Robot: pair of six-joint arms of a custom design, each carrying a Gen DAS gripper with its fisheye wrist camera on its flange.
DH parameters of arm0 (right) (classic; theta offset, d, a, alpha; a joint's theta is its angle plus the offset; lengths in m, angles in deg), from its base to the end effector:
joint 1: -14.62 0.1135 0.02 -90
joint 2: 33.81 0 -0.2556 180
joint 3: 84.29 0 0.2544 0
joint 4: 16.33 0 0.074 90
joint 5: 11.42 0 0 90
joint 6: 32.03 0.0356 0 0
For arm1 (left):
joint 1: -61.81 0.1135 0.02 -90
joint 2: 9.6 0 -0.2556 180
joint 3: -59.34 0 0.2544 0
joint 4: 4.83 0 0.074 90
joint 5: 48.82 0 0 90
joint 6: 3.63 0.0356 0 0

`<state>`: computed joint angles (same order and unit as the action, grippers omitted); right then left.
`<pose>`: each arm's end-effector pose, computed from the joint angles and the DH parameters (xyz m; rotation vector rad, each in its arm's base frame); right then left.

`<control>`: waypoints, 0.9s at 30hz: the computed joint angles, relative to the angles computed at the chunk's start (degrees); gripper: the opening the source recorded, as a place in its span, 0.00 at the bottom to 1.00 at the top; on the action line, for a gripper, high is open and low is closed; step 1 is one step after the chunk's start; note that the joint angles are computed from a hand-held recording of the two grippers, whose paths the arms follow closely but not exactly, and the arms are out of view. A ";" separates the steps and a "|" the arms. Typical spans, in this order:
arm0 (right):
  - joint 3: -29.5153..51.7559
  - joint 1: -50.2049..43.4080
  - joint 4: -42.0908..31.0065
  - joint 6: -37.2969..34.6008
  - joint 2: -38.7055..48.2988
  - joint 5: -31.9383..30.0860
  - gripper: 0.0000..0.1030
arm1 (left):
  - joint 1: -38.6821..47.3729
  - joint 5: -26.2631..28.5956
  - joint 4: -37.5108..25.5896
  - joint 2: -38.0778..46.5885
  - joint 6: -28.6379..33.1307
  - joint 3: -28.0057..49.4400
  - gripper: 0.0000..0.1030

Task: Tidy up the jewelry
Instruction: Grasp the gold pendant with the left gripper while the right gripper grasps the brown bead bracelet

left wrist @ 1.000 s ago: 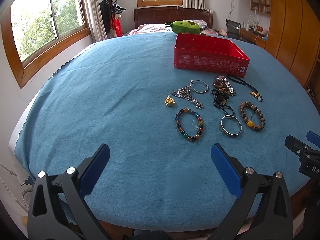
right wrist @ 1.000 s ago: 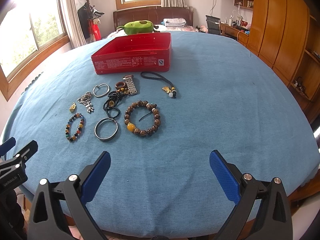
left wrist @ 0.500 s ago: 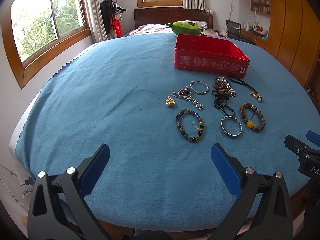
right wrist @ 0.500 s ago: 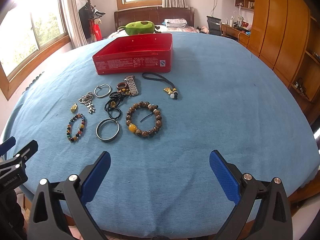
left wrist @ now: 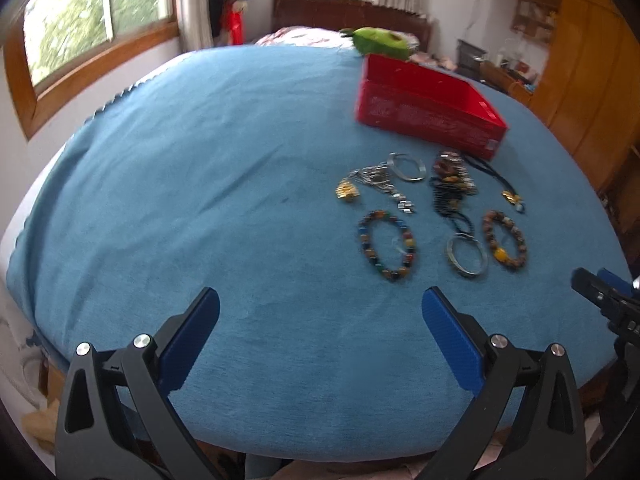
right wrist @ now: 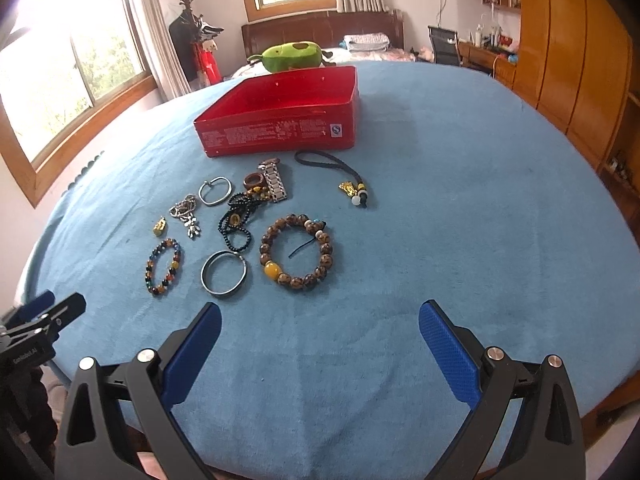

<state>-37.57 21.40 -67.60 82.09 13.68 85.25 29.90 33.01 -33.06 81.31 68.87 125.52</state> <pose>0.1682 0.0158 0.2123 0.4216 2.4363 0.0877 0.2751 -0.1653 0.1754 0.2533 2.4785 -0.1871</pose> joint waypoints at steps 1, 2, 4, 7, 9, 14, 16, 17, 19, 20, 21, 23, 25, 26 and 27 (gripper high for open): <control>0.03 -2.38 0.75 -1.16 0.72 -2.89 0.96 | 1.20 1.17 -0.39 1.05 -0.07 1.04 0.97; 0.03 -4.33 1.20 -2.23 1.23 -5.27 0.96 | 2.12 2.24 -1.11 2.10 0.00 2.24 0.97; 0.79 -8.61 2.45 -4.66 4.25 -10.26 0.96 | 3.58 3.89 -2.10 4.37 0.38 4.97 0.97; 2.40 -11.25 3.60 -6.97 8.07 -12.00 0.95 | 4.54 3.94 -3.89 8.03 0.58 9.90 0.96; 4.09 -12.28 4.08 -8.51 11.26 -11.48 0.84 | 5.50 6.03 -6.78 11.95 0.64 15.63 0.95; 7.09 -15.27 5.87 -11.22 18.41 -15.44 0.66 | 5.33 8.02 -16.42 24.05 1.69 31.99 0.68; 8.11 -16.02 6.20 -12.11 20.89 -16.60 0.59 | 5.79 11.07 -20.94 29.02 1.80 38.55 0.62; 8.38 -16.15 6.34 -12.22 21.66 -16.94 0.57 | 5.91 12.74 -23.57 32.22 1.91 42.71 0.60; 8.63 -16.39 6.83 -12.68 22.82 -17.73 0.54 | 5.94 14.38 -26.05 35.81 2.21 47.41 0.50; 8.66 -16.46 7.11 -12.87 23.25 -17.89 0.53 | 5.94 14.69 -27.30 37.71 1.96 50.02 0.50; 8.74 -16.45 7.34 -13.02 23.59 -17.95 0.52 | 5.85 14.37 -27.85 38.92 1.65 51.62 0.50; 8.92 -16.19 7.76 -13.48 24.10 -18.11 0.50 | 5.56 13.49 -29.15 41.28 1.28 54.92 0.49; 9.26 -15.71 7.97 -13.70 24.60 -18.02 0.49 | 5.35 13.49 -30.18 43.00 1.25 57.32 0.40; 9.38 -15.44 8.15 -13.88 24.87 -17.96 0.49 | 5.22 13.63 -30.95 44.04 1.27 58.80 0.39; 9.61 -15.28 8.24 -13.95 25.23 -17.98 0.49 | 5.16 13.69 -31.93 45.01 1.37 60.40 0.38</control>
